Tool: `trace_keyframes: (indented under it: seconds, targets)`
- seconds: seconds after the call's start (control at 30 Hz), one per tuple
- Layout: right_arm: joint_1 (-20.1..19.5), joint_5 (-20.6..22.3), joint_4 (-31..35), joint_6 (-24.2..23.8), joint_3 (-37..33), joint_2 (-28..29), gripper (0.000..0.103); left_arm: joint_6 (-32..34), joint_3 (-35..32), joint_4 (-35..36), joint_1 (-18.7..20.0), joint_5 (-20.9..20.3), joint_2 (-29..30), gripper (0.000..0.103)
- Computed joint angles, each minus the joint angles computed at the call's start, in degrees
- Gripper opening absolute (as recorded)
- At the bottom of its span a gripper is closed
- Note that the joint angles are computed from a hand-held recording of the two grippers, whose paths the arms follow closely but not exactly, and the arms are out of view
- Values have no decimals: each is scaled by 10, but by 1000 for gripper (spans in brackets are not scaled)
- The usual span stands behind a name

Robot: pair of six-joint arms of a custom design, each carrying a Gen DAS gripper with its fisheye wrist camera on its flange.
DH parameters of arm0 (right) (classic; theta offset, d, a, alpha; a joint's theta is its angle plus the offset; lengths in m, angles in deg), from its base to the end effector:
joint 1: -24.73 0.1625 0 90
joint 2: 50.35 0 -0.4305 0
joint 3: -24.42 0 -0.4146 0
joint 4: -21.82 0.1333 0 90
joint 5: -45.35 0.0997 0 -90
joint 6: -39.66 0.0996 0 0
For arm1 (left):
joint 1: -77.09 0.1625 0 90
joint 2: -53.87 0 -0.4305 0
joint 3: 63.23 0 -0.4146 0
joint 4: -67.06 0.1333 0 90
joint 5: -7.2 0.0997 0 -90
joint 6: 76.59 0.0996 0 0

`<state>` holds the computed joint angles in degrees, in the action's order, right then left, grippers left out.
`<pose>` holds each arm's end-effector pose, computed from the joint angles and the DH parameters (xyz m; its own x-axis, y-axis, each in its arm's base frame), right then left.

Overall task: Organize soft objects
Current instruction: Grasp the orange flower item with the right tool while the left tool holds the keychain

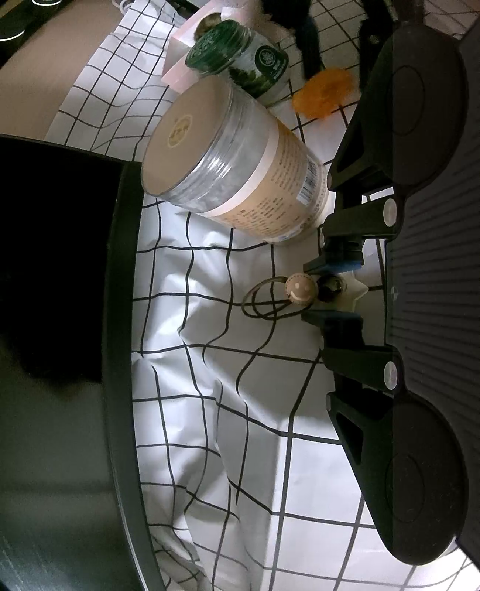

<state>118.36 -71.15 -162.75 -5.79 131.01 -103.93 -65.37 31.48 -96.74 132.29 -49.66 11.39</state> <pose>0.1291 -0.6319 0.1772 -0.6060 -0.3647 0.7070 -0.6831 0.6940 -0.2275 -0.2424 -0.6777 0.0846 -0.6837 0.4555 -0.5702 0.6767 0.6882 -0.2617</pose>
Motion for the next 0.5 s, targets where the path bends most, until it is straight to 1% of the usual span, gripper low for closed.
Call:
trace_keyframes:
  seconds: [0.07,0.1,0.13,0.2,0.23,0.33,0.4,0.47,0.5]
  targets:
    - [0,-9,-6,-10,16,-3,45,1,1,-3,0,0,0,23]
    - [-2,-9,19,-4,22,-14,44,0,1,-2,0,0,0,23]
    - [-4,-8,22,1,29,-20,44,-2,-1,0,1,0,1,23]
    - [-4,-20,5,14,40,-28,44,-5,-4,2,1,0,2,23]
    - [-4,-18,-7,21,47,-32,44,-5,-4,1,1,0,3,23]
    - [-4,5,-36,66,51,-39,44,-6,-6,1,0,2,5,24]
    - [-3,19,-51,108,41,-32,44,-6,-8,3,1,2,5,24]
    - [-2,19,-53,135,22,-16,44,-6,-8,3,1,2,5,24]
    - [-1,7,-49,138,10,-5,44,-5,-9,4,2,0,5,24]
